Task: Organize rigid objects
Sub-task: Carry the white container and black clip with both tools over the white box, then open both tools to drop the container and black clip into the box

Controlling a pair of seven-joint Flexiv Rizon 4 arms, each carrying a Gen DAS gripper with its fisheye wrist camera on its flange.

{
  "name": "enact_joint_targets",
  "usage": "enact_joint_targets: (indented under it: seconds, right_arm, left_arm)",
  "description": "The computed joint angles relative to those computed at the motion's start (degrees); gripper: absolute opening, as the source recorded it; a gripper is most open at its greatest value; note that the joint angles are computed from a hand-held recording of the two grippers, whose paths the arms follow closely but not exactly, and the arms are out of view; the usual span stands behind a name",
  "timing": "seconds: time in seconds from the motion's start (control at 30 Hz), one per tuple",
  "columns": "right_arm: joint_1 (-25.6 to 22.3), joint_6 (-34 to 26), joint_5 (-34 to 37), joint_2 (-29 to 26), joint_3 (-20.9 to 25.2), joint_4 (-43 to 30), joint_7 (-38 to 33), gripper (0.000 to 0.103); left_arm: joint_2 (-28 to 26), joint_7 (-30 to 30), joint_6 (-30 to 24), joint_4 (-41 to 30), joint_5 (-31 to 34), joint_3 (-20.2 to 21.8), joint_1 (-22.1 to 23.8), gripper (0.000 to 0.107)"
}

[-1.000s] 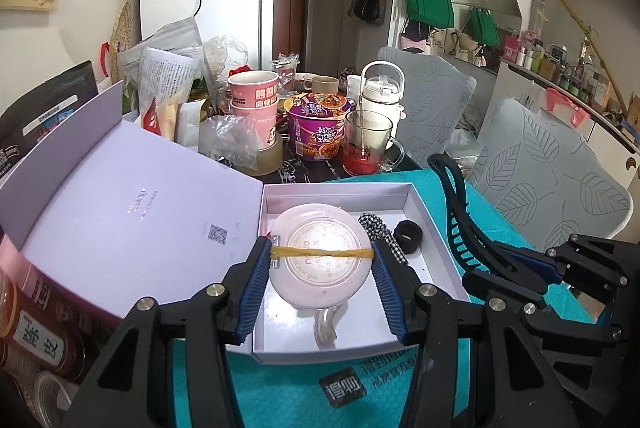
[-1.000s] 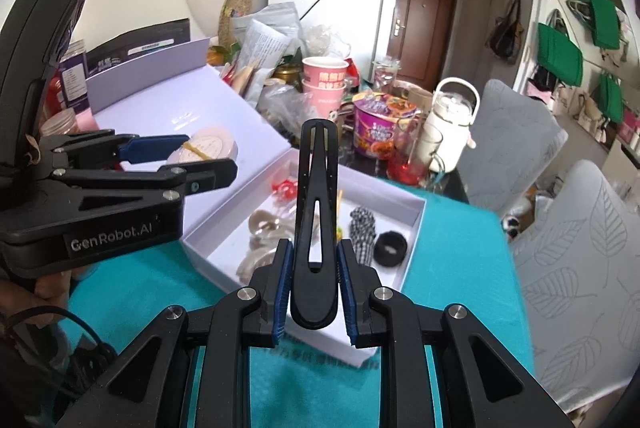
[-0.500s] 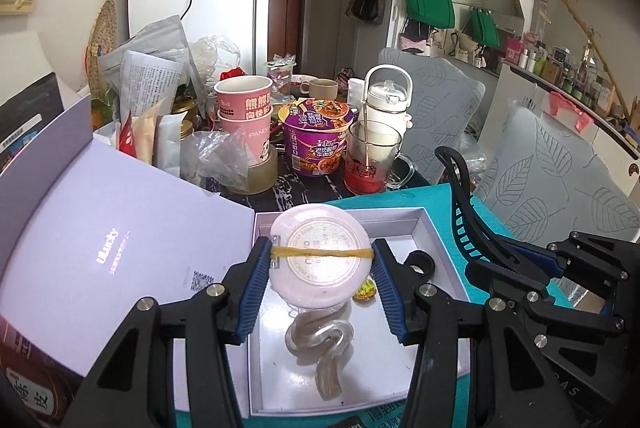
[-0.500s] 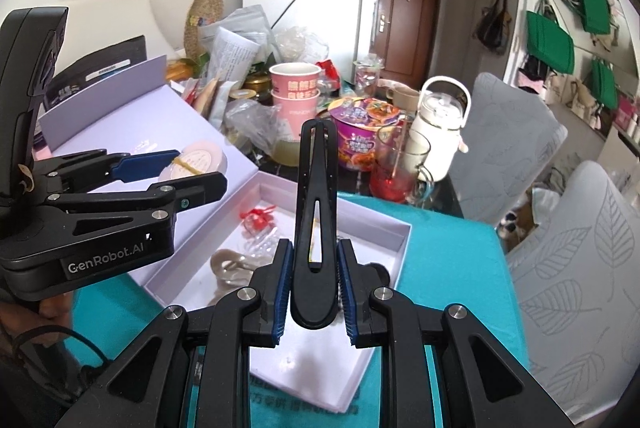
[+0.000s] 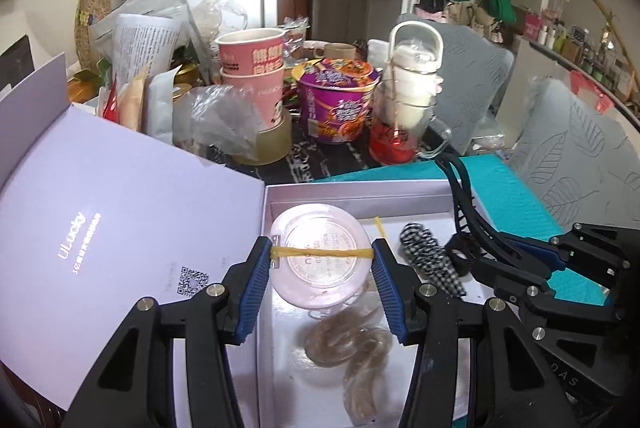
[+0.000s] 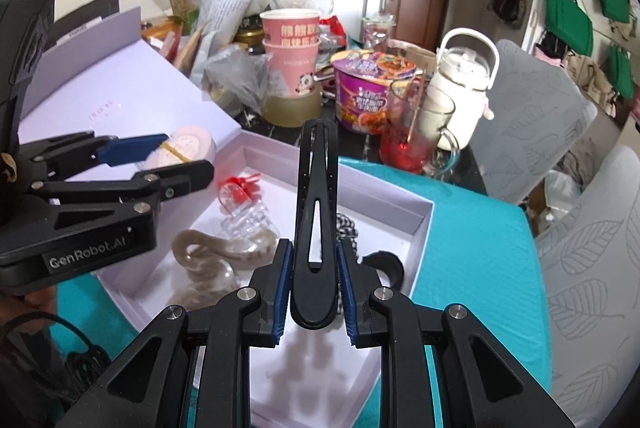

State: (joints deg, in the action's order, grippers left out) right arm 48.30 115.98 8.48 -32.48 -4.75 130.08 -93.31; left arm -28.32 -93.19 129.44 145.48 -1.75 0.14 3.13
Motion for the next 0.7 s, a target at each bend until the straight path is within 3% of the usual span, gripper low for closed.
enact_joint_targets:
  seconds: [0.13, 0.23, 0.33, 0.47, 0.7]
  right_arm:
    - [-0.05, -1.50, -0.74, -1.76, -0.44, -1.29, 0.32, 0.022]
    - [-0.43, -2.46, -1.75, -2.20, -0.26, -1.41, 0.93, 0.022]
    - [-0.06, -2.68, -2.44, -2.33, -0.76, -1.16, 0.98, 0.022]
    - [1.39, -3.09, -2.30, -2.79, -2.06, -1.10, 1.11, 0.022]
    - [1.15, -4.78, -3.57, -3.71, -2.37, -1.80, 2.55, 0.022]
  left_arm:
    - [-1.76, 0.69, -1.69, -1.17, -0.96, 0.15, -0.21, 0.050]
    - [-2.75, 2.51, -2.91, -1.86, -3.71, 1.46, -2.81, 0.050]
    - [-3.05, 2.47, -4.99, -2.30, -3.07, 0.14, -1.53, 0.050]
    - [-3.55, 4.58, -7.17, -2.88, -7.53, 2.47, -5.95, 0.050]
    - [-4.32, 5.86, -10.07, -3.86, -9.02, 2.18, -6.30, 0.050]
